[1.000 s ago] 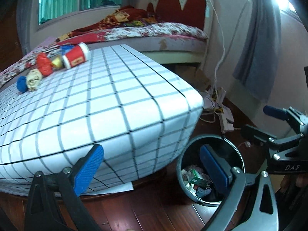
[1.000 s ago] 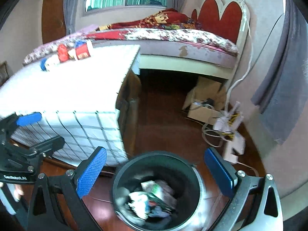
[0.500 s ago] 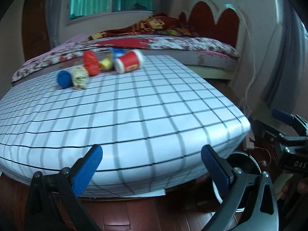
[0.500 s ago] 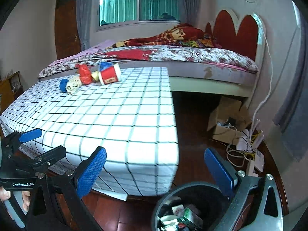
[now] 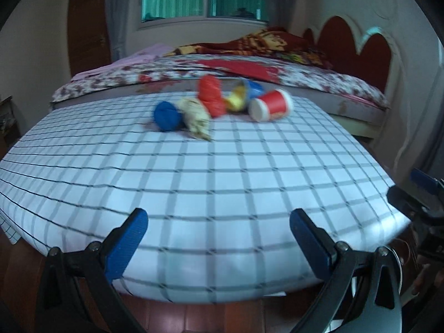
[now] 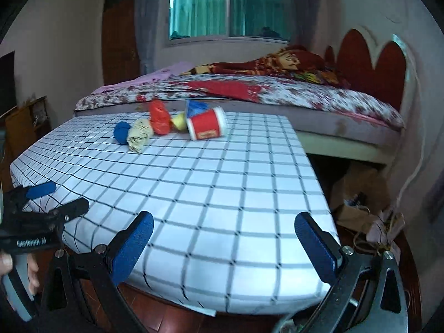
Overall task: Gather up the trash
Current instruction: 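Move both tools back over the mattress toward the remaining items, then grasp the blue knit bundle with the left tool while the right tool grasps the red paper cup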
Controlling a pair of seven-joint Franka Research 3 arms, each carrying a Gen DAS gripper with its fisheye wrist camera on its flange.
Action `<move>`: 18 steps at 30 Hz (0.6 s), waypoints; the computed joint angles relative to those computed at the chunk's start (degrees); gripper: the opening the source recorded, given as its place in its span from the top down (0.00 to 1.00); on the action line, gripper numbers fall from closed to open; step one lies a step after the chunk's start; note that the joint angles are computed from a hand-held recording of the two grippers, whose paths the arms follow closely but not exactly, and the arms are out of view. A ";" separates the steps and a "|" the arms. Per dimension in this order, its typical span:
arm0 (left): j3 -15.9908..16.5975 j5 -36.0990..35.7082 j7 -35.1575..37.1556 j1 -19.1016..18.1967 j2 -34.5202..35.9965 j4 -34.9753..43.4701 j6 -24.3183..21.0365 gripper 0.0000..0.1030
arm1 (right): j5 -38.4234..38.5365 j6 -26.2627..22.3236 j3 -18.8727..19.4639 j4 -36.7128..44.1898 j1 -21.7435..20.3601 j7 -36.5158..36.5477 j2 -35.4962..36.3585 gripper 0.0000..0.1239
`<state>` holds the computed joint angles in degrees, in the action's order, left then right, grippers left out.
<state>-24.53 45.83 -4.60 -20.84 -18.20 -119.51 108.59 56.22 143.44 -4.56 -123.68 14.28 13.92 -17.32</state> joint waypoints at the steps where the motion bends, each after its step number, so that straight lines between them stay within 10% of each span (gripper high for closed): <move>1: 0.40 -0.21 0.48 0.24 -0.50 -0.34 -0.75 0.01 | -0.21 0.45 0.62 0.99 0.41 0.06 0.88 0.18; 18: 9.10 -2.96 9.66 10.92 -4.26 -6.23 10.96 0.17 | -18.72 0.89 8.87 27.84 1.70 19.90 24.78 0.18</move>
